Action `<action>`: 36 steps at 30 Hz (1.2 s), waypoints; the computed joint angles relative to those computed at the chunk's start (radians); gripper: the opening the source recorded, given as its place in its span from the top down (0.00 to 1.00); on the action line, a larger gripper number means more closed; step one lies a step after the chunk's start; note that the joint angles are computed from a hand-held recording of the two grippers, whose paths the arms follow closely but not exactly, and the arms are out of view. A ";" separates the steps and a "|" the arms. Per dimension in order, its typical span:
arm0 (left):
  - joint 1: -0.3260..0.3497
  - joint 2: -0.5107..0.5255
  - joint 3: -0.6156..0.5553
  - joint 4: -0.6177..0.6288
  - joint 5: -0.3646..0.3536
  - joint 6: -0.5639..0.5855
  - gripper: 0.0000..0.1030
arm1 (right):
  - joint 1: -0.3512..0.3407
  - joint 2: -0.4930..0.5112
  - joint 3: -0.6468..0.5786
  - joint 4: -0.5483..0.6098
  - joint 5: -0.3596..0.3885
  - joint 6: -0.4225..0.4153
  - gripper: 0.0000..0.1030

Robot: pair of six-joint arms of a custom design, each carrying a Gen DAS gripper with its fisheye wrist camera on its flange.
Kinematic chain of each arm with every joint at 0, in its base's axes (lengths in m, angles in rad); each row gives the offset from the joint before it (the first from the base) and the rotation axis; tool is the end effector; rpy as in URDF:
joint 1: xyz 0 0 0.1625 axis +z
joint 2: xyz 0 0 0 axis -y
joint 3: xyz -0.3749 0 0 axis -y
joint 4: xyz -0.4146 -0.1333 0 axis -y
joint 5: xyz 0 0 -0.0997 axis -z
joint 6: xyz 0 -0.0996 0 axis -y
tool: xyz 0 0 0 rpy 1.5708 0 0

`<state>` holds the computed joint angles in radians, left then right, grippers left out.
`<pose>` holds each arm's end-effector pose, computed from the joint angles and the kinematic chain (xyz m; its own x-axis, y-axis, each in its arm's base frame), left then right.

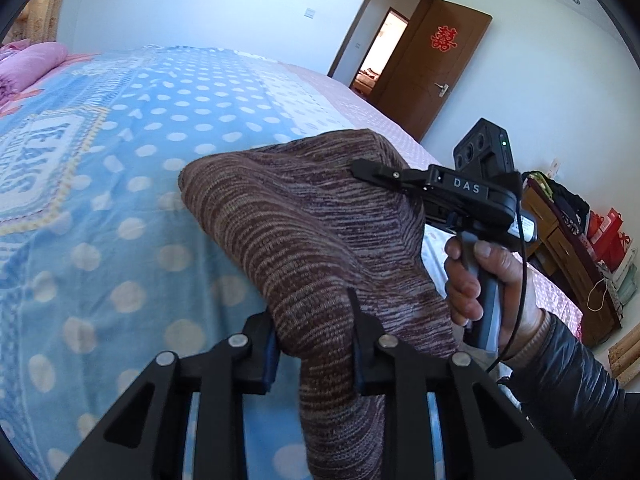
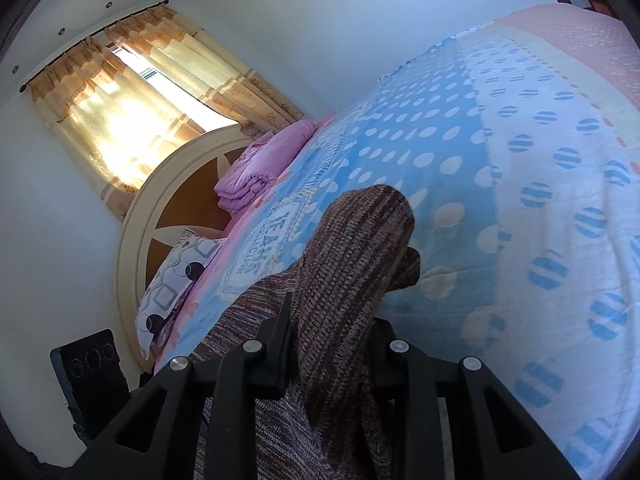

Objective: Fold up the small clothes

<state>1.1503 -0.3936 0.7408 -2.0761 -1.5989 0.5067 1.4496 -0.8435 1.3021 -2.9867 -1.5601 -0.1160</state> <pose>-0.2279 -0.8294 0.0826 -0.6007 0.7978 -0.0521 0.7944 0.5882 -0.1511 0.0415 -0.7705 0.2832 -0.9950 0.0453 0.0885 -0.0459 0.5806 -0.8129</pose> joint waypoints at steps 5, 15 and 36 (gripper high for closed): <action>0.023 -0.032 0.011 -0.016 0.016 -0.002 0.72 | 0.031 0.069 -0.071 0.027 0.013 -0.001 0.74; 0.056 -0.075 0.025 -0.064 0.049 -0.006 0.72 | 0.079 0.234 -0.273 0.124 0.042 -0.004 0.74; 0.110 -0.179 0.101 -0.124 0.086 -0.010 0.72 | 0.144 0.512 -0.669 0.354 0.086 -0.030 0.74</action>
<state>1.2599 -0.5723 0.8423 -2.2004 -1.5126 0.4962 1.5939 -0.3314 0.6333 -2.6330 -1.4740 -0.1462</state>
